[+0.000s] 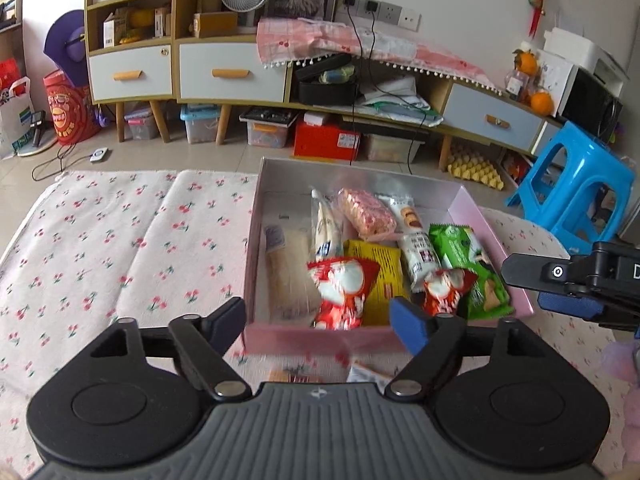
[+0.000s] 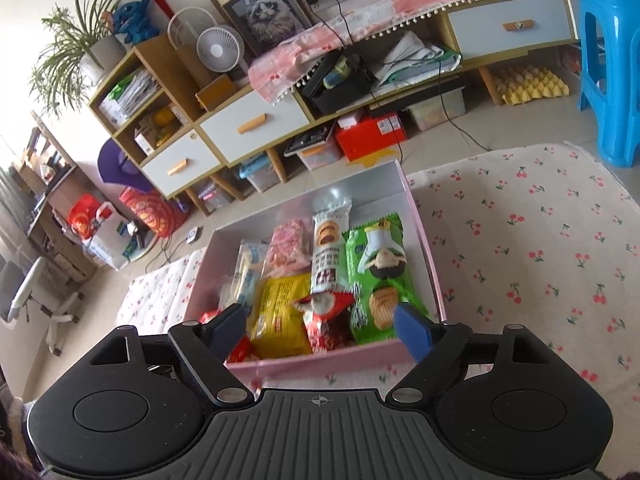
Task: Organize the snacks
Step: 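Move both grippers back to the remaining snacks on the cloth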
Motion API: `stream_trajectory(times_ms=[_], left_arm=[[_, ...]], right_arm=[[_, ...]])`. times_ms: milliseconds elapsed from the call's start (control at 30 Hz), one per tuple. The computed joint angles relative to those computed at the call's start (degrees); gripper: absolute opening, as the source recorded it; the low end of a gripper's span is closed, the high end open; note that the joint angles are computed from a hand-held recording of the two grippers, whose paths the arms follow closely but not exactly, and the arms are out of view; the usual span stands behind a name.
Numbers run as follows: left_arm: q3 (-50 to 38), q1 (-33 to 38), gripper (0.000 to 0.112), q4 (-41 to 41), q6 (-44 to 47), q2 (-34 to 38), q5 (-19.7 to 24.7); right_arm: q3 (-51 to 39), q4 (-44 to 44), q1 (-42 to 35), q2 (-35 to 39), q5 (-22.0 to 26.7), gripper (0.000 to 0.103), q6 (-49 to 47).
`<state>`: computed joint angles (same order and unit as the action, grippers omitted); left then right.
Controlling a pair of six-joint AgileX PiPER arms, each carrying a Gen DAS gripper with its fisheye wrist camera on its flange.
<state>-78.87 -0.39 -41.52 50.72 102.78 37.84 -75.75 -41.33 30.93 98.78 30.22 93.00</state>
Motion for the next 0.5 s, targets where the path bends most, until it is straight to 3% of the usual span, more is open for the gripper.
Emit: stream_trajectory(times_ms=[300, 367, 500], left_arm=[[2.5, 1.1, 0.096, 9.8, -5.0, -5.2, 6.1], [4.6, 1.9, 0.098, 10.1, -3.9, -6.7, 6.9], [9.5, 4.3, 0.098, 6.3, 2.5, -8.9, 7.4]], right_arm=[[2.2, 12.2, 2.8, -5.1, 4.5, 0.089, -10.7], [4.3, 13.2, 3.6, -6.5, 3.7, 0.093, -10.7], [3.6, 14.5, 5.5, -6.0, 6.6, 0.093, -14.2]])
